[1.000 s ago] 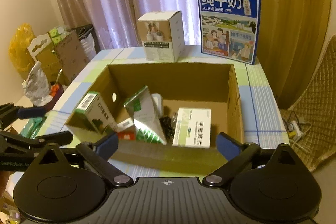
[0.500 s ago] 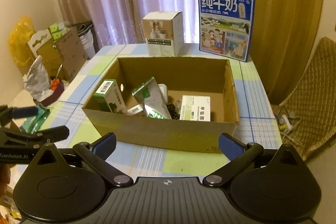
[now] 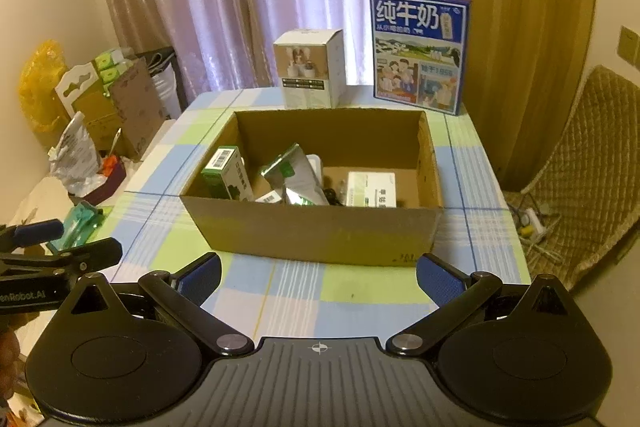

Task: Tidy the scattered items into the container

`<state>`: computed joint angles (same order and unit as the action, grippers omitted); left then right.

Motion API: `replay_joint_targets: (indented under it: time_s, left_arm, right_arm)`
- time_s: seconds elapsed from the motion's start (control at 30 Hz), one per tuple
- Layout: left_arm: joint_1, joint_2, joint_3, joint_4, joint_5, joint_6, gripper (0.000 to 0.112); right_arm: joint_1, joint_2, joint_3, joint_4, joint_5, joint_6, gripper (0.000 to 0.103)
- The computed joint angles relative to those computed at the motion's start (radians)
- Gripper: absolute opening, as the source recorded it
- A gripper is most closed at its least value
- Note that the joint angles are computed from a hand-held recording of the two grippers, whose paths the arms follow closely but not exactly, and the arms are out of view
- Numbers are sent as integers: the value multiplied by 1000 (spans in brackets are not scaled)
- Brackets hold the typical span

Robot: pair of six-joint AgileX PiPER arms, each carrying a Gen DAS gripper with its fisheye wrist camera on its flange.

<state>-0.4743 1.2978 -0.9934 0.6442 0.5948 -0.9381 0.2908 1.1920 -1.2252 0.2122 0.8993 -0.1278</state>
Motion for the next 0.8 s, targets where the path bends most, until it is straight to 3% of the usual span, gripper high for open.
replay_joint_targets:
  time_s: [0.37,0.8]
  left_arm:
    - [-152,-83,-9,45,172,-77,102]
    - [-267,-150,29,71,265,-158,102]
  right_arm:
    - [-17,-135,31,-7,82,10,101]
    - [-119,-225,45,73,193,-50,101]
